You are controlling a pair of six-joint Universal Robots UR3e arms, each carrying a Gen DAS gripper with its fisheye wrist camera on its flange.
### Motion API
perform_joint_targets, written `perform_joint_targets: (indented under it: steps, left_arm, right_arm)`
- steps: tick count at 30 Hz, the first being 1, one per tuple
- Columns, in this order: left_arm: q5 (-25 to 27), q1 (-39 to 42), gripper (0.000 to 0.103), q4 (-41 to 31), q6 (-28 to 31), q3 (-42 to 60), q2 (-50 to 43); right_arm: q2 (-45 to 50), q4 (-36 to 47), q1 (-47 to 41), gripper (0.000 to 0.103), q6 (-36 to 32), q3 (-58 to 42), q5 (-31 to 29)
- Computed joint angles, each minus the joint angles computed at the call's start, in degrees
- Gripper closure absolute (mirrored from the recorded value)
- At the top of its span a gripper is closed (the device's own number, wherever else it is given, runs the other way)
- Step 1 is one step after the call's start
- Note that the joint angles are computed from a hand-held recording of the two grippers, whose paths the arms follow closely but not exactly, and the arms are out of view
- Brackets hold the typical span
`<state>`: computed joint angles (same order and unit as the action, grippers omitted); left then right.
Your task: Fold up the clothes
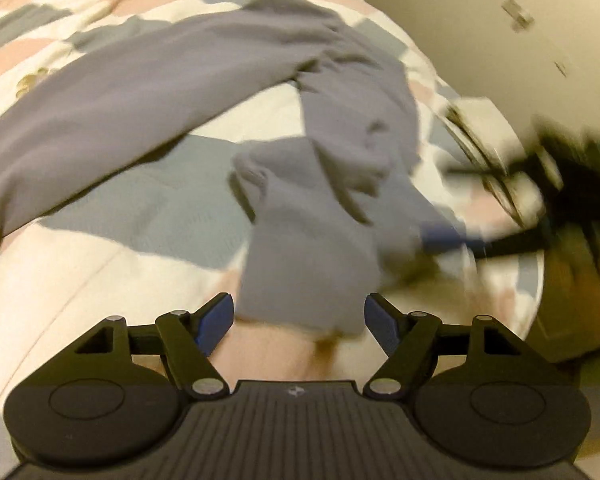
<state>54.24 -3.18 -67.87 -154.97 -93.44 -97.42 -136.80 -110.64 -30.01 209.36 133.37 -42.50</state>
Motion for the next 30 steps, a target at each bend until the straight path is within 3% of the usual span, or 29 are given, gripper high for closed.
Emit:
perform_joint_targets:
  steps: [2, 4, 5, 6, 8, 11, 13, 15, 16, 17, 19, 21, 22, 23, 24, 26, 30]
  left_arm:
    - [0.32, -2.20, 0.035, 3.64, -3.14, 2.79, -5.67]
    - [0.04, -3.33, 0.061, 4.73, -4.61, 5.60, -9.79]
    - [-0.63, -3.06, 0.090, 3.48, -3.97, 6.48, -10.38]
    - [-1.81, -2.27, 0.103, 0.63, -2.59, 7.39, -10.31]
    - [-4.64, 1.18, 0.103, -6.11, 1.55, 6.57, -6.61]
    - [-5.05, 7.90, 0.103, -24.35, 11.79, 8.09, 0.53]
    - [-4.08, 12.78, 0.103, -37.71, 19.11, 11.40, 3.80]
    - [-0.70, 17.70, 0.082, -48.29, 25.42, 14.56, 6.69]
    - [2.93, 20.52, 0.076, -50.64, 28.53, 14.52, 9.06]
    - [6.47, 23.36, 0.066, -51.05, 31.35, 13.66, 11.63]
    - [12.44, 29.25, 0.058, -48.68, 36.35, 11.45, 15.31]
    - [15.66, 35.28, 0.049, -47.96, 40.41, 12.16, 13.98]
    - [16.55, 37.61, 0.048, -46.72, 41.03, 12.78, 12.32]
    - [17.07, 39.25, 0.046, -44.64, 40.76, 13.13, 10.69]
    - [17.32, 40.93, 0.038, -42.61, 40.07, 13.50, 8.91]
    - [17.04, 44.11, 0.030, -39.94, 36.54, 15.23, 3.75]
    - [14.53, 47.05, 0.026, -39.15, 25.80, 17.26, -5.73]
  right_arm:
    - [-2.04, 0.89, 0.08, 0.035, 0.07, 4.15, 0.19]
    - [4.03, -13.13, 4.50, 0.035, 5.51, 9.30, -1.00]
    - [8.63, -21.73, 7.20, 0.040, 8.77, 11.27, -2.02]
    - [13.08, -29.69, 9.87, 0.061, 12.11, 12.50, -3.04]
    - [18.32, -41.84, 13.89, 0.090, 19.73, 14.84, -3.77]
    - [19.32, -52.79, 21.79, 0.099, 33.95, 16.33, -6.12]
    - [22.56, -57.23, 33.18, 0.099, 43.58, 12.11, -11.34]
    - [27.95, -61.14, 45.18, 0.099, 52.09, 6.73, -15.76]
    - [31.59, -62.97, 51.17, 0.099, 56.34, 3.56, -18.36]
    - [35.63, -63.82, 57.17, 0.099, 60.59, 0.13, -22.24]
    - [42.94, -62.18, 68.07, 0.099, 68.49, -7.19, -31.35]
    - [47.71, -56.85, 76.28, 0.091, 75.61, -13.65, -42.23]
    - [50.14, -54.15, 79.96, 0.083, 79.74, -16.95, -47.85]
    - [52.91, -52.70, 83.55, 0.060, 84.44, -20.14, -54.25]
    - [55.87, -51.37, 86.75, 0.045, 88.53, -23.46, -60.42]
    - [60.60, -44.96, 90.46, 0.034, 93.21, -30.71, -68.22]
    - [67.24, -32.09, 94.94, 0.032, 102.04, -41.85, -77.02]
